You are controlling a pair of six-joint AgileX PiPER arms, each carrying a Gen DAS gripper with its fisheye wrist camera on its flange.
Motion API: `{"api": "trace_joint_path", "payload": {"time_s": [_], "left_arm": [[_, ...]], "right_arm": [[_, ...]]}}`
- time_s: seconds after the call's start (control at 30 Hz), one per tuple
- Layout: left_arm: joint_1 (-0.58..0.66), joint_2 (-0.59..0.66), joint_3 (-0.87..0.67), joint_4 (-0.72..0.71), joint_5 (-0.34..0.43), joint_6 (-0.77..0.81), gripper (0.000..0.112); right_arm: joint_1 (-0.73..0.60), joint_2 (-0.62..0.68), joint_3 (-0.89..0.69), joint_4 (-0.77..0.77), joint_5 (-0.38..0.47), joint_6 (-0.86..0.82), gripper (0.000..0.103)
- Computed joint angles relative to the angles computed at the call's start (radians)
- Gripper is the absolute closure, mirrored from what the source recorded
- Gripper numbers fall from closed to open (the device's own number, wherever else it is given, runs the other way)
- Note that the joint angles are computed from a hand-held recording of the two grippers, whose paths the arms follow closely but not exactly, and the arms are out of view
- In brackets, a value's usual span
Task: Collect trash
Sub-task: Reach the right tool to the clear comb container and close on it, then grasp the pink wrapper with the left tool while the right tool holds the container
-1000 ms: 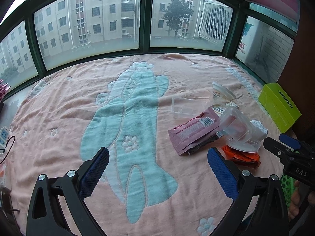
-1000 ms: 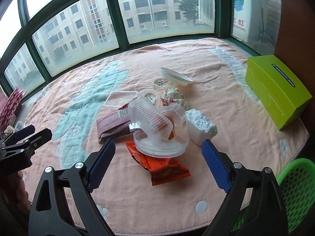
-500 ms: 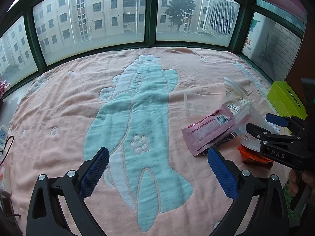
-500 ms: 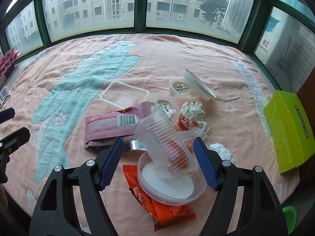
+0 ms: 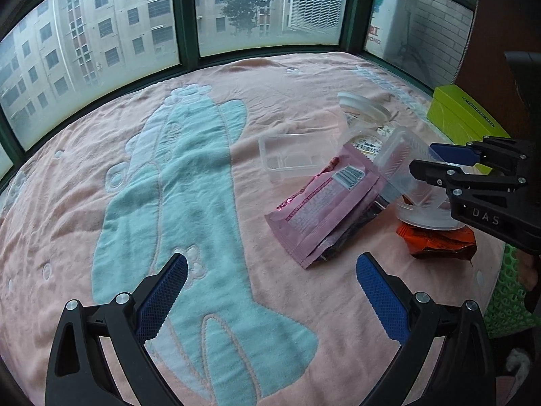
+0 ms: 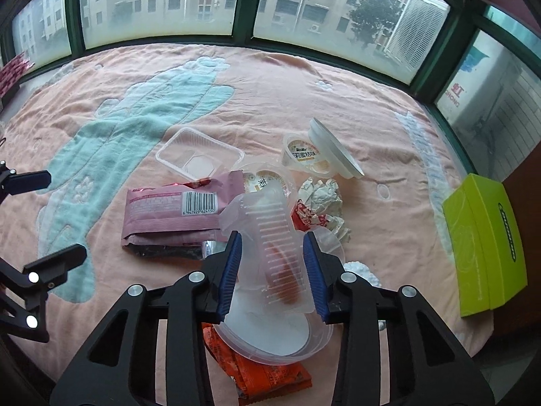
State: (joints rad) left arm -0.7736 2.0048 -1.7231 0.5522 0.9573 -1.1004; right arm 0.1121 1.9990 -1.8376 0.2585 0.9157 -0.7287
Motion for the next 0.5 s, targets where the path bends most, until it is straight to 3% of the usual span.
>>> {"api": "trace_joint_path", "payload": {"time_s": [0.13, 0.5], "left_arm": [[0.013, 0.033, -0.042, -0.028, -0.052, 0.103, 0.015], [0.074, 0.219, -0.290, -0.159, -0.048, 0.381, 0.017]], "right_arm": [[-0.034, -0.014, -0.011, 0.074, 0.038, -0.004, 0.074], [-0.145, -0.037, -0.054, 0.257, 0.161, 0.004, 0.077]]}}
